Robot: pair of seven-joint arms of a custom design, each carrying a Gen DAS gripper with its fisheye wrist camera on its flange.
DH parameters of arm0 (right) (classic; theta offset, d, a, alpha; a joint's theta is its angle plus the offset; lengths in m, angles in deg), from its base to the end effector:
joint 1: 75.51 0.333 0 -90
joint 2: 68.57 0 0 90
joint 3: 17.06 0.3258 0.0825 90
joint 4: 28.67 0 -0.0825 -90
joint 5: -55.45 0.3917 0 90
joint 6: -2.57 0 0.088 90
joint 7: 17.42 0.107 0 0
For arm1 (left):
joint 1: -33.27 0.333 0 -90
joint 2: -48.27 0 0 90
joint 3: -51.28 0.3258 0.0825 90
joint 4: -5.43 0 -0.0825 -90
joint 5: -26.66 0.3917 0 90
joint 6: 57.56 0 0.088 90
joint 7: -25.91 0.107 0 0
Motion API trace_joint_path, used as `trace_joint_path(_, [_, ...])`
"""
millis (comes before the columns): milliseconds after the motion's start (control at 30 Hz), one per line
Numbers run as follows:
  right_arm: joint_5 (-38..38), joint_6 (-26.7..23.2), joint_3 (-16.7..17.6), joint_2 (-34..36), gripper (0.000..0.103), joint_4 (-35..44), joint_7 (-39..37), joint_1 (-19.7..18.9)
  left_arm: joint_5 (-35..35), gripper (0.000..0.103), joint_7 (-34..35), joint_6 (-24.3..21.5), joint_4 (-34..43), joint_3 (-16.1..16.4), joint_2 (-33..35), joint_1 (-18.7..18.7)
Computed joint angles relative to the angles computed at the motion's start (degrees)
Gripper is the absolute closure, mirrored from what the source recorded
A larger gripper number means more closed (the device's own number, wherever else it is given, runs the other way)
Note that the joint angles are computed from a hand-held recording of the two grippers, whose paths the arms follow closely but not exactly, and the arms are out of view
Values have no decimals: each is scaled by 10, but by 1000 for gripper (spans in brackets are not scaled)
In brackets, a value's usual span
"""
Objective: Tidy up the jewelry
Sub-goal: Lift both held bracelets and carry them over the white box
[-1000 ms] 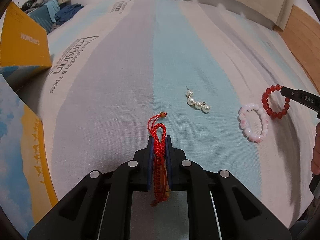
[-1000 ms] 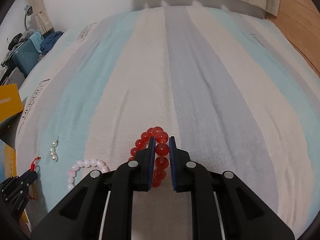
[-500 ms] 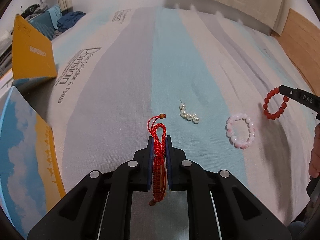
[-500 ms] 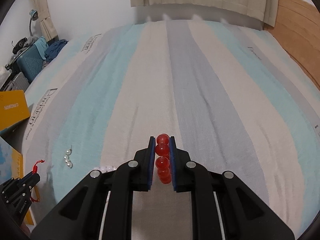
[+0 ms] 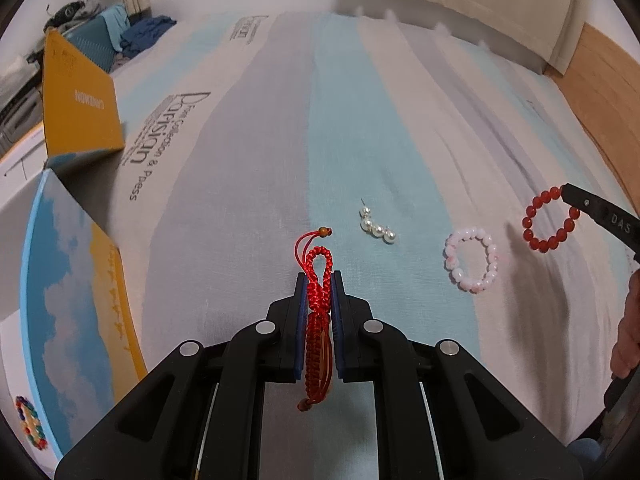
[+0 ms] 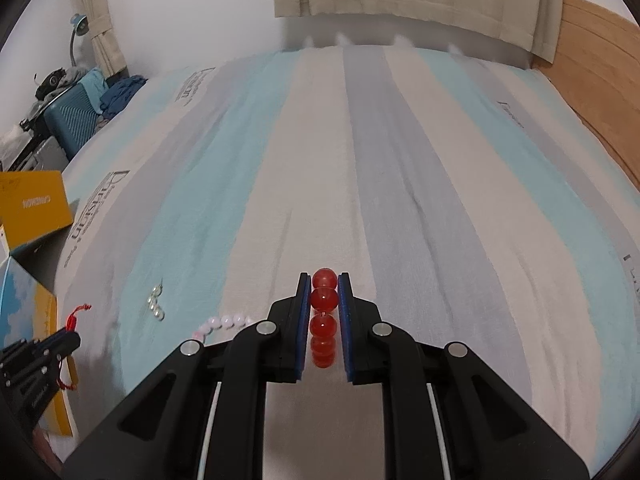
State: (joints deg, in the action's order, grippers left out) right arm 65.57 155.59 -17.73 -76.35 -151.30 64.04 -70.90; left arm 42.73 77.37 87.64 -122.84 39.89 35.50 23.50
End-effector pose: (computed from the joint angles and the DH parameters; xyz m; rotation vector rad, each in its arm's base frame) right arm 0.5619 0.0332 0.5470 -1.8763 1.7189 -0.5280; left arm 0.4889 -0.1987 0.5225 -2.0089 1.8040 -0.5831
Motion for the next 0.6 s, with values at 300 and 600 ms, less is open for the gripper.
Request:
trace_joint_path(300, [-1, -41, 8, -57, 90, -23, 8, 3, -24, 93, 14, -33, -25, 1, -51, -14])
trace_joint_path(600, [-8, -72, 20, -117, 90, -48, 19, 9, -31, 93, 26, -71, -35, -1, -107, -21])
